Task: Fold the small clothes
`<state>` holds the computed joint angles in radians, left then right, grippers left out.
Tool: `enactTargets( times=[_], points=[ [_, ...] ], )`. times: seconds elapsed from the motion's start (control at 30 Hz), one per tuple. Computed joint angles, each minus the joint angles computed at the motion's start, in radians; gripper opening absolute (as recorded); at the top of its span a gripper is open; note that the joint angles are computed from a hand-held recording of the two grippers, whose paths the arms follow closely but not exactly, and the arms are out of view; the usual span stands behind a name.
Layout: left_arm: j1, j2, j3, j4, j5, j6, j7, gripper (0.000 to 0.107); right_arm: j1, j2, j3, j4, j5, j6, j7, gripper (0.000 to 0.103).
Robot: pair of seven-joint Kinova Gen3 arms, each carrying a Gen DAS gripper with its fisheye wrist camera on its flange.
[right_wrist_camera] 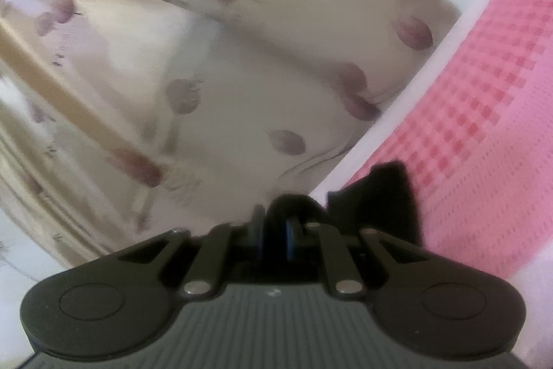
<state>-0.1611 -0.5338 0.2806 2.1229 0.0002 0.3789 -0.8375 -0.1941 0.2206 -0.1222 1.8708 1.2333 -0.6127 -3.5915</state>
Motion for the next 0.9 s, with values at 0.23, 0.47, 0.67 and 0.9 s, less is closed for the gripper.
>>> enactTargets(
  times=[0.23,0.47,0.67,0.9],
  points=[
    [-0.131,0.193,0.068,-0.024,-0.074,-0.091,0.047,0.01,0.071,0.185,-0.173,-0.183,0.113,0.183,-0.122,0.012],
    [-0.16,0.325,0.076,-0.025,-0.169,-0.182,0.135,0.014,-0.069,0.276,-0.019,-0.206,-0.137,0.159,-0.013,0.012],
    [-0.178,0.344,0.067,0.022,-0.002,-0.289,0.064,0.08,-0.145,0.326,0.123,-0.137,-0.381,-0.046,-0.015,0.025],
    [-0.424,0.202,0.219,0.097,0.027,-0.381,0.175,0.102,-0.068,0.332,0.046,-0.002,-0.665,-0.33,0.235,0.073]
  ],
)
